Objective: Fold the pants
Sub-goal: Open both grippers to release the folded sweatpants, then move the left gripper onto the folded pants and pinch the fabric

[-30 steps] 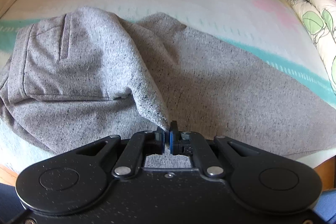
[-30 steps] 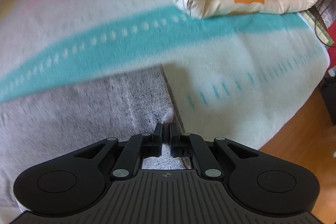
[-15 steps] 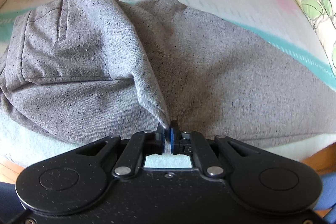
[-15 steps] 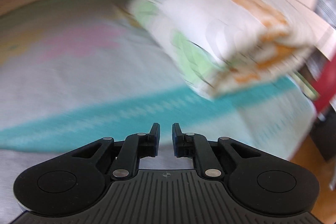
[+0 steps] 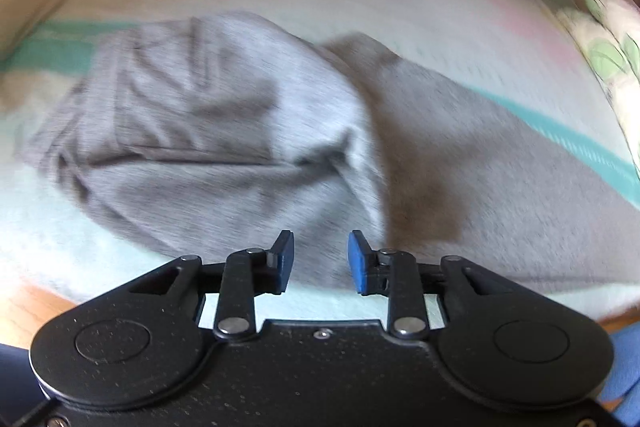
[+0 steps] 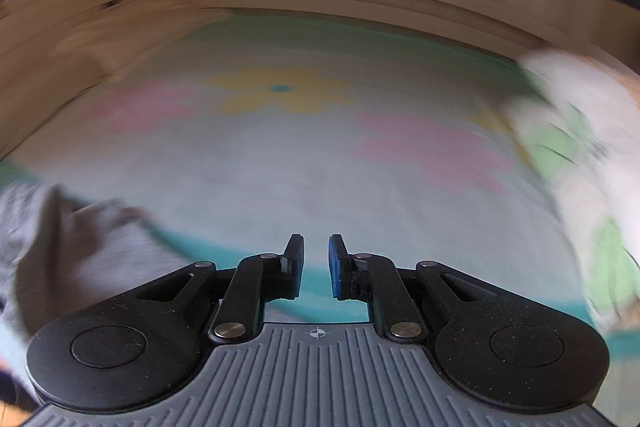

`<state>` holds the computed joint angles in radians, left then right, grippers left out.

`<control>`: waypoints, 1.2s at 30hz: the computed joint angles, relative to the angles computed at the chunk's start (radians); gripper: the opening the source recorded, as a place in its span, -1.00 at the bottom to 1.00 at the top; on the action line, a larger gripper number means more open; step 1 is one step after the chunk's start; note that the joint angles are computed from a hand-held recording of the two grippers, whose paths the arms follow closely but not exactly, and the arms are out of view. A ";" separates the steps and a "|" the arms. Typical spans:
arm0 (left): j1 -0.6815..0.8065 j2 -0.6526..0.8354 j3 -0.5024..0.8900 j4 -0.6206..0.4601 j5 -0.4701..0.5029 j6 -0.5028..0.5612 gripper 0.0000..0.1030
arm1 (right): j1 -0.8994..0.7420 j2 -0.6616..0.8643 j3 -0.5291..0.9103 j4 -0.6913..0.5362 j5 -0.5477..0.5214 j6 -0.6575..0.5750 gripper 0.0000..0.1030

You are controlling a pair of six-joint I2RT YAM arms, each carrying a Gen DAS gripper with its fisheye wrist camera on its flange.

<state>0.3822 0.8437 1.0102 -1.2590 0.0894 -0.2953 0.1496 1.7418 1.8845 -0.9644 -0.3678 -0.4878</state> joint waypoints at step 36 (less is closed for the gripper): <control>0.597 0.471 0.255 0.111 0.103 0.464 -0.80 | 0.442 -0.179 -0.272 0.006 -0.075 -0.137 -0.50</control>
